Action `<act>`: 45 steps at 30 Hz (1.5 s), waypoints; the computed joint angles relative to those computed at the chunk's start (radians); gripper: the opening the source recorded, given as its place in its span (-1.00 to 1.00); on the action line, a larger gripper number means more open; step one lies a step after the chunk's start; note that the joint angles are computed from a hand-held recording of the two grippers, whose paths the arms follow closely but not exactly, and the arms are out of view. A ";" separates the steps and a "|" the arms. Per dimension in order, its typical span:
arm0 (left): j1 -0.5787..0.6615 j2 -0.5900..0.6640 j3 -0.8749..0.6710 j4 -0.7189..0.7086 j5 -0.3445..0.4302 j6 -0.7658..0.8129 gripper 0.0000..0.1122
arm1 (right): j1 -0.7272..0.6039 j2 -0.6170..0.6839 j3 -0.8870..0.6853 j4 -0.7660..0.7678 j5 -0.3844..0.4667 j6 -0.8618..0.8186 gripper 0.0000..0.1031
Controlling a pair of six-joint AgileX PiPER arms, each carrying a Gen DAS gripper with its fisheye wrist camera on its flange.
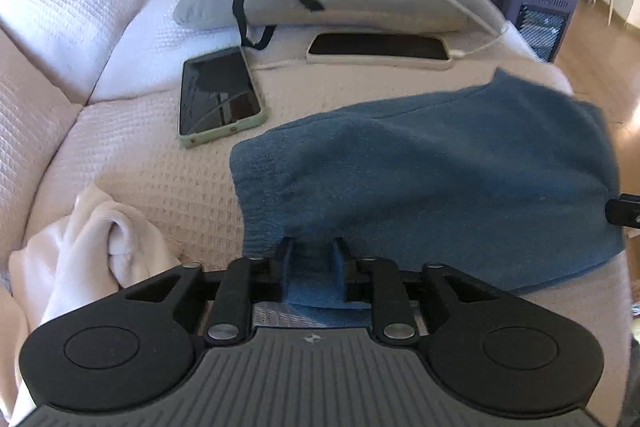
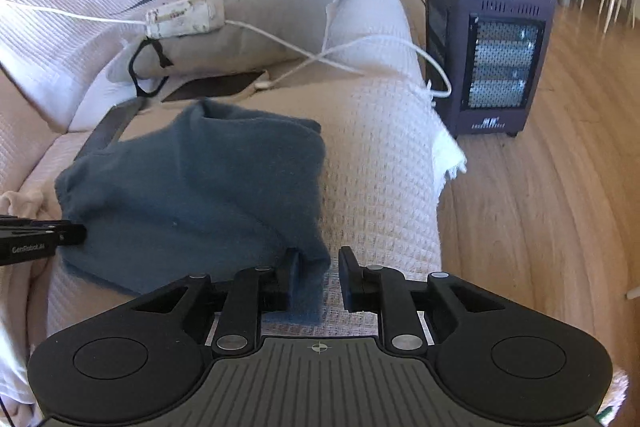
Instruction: Fold clothes
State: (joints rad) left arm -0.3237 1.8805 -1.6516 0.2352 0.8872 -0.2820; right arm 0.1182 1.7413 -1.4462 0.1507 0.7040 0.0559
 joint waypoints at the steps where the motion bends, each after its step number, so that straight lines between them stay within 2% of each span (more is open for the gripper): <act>1: 0.004 -0.026 0.020 -0.025 -0.011 0.015 -0.27 | 0.003 -0.022 0.014 -0.009 -0.002 0.007 -0.60; 5: 0.004 -0.148 0.123 -0.036 -0.019 0.014 -0.15 | 0.023 -0.109 0.069 -0.023 0.019 0.014 -0.55; 9: 0.044 -0.327 0.294 -0.068 -0.036 0.016 0.06 | 0.088 -0.182 0.119 -0.029 0.091 0.049 -0.53; 14: 0.102 -0.560 0.504 -0.085 -0.015 0.040 0.25 | 0.207 -0.268 0.168 0.017 0.180 0.085 -0.44; 16: 0.143 -0.651 0.580 -0.107 -0.004 0.055 0.33 | 0.274 -0.296 0.182 -0.013 0.197 0.130 -0.36; 18: 0.202 -0.736 0.649 -0.151 0.009 0.091 0.35 | 0.346 -0.317 0.197 -0.056 0.210 0.187 -0.10; 20: 0.282 -0.817 0.714 -0.215 0.019 0.157 0.36 | 0.403 -0.332 0.214 -0.090 0.216 0.237 0.01; 24: 0.435 -0.931 0.806 -0.301 0.032 0.285 0.39 | 0.519 -0.344 0.236 -0.192 0.229 0.354 0.06; 28: 0.568 -0.981 0.834 -0.367 0.041 0.402 0.39 | 0.613 -0.369 0.266 -0.258 0.236 0.445 0.25; 32: 0.618 -1.002 0.823 -0.420 0.025 0.464 0.39 | 0.678 -0.383 0.303 -0.280 0.236 0.483 0.33; 37: 0.452 -0.947 0.796 -0.267 -0.085 0.315 0.48 | 0.710 -0.396 0.329 -0.285 0.219 0.520 0.33; 40: 0.342 -0.859 0.786 -0.087 -0.143 0.144 0.48 | 0.691 -0.402 0.344 -0.262 0.185 0.517 0.34; 45: 0.270 -0.728 0.768 -0.027 -0.196 0.094 0.47 | 0.637 -0.418 0.363 -0.206 0.149 0.486 0.38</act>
